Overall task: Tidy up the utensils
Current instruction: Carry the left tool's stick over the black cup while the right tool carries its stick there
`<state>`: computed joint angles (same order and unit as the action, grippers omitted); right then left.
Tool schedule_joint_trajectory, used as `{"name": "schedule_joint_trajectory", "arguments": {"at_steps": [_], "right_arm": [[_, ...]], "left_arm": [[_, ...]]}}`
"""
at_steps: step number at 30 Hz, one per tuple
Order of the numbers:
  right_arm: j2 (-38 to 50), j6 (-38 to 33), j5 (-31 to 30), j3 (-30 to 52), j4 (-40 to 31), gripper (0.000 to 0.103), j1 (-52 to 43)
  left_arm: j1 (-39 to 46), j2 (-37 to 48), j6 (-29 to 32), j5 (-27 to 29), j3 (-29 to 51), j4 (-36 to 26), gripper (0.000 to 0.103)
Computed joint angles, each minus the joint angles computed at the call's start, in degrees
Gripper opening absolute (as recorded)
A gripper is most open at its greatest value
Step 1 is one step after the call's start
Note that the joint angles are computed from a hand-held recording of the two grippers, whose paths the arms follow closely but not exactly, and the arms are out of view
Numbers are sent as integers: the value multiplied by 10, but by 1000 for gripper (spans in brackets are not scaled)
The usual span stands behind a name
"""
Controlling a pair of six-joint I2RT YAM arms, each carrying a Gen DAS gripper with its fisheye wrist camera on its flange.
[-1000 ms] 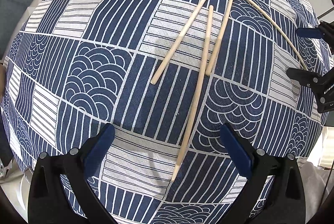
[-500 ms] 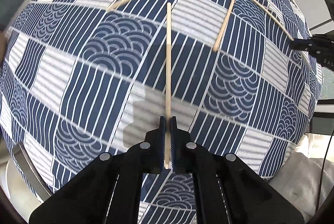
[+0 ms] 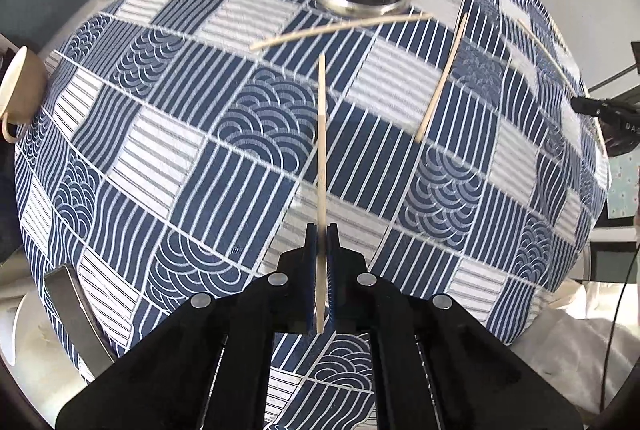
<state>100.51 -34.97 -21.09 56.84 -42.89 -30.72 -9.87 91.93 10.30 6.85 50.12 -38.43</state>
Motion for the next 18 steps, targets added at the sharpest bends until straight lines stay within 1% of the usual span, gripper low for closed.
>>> {"name": "schedule_joint_trajectory", "arguments": {"at_steps": [2, 3, 7, 8, 11, 13, 18], "right_arm": [[-6, 7, -12, 8, -5, 5, 3], [-15, 8, -19, 13, -9, 5, 6], [-42, 13, -52, 51, -35, 5, 21], [-49, 16, -62, 64, -43, 5, 27], [-60, 34, -89, 105, -55, 5, 50], [-63, 49, -103, 127, -58, 5, 65], [-64, 78, -126, 182, -63, 5, 105]], "left_arm": [[-2, -15, -7, 2, 7, -5, 5], [12, -24, 6, 6, 11, -14, 5], [9, -9, 4, 6, 79, -27, 5], [19, -16, 13, 11, 82, -32, 5], [0, -28, -14, 2, 126, -42, 5], [2, -31, -13, 9, 156, -59, 5], [-16, -27, -15, -10, 210, -84, 5]]}}
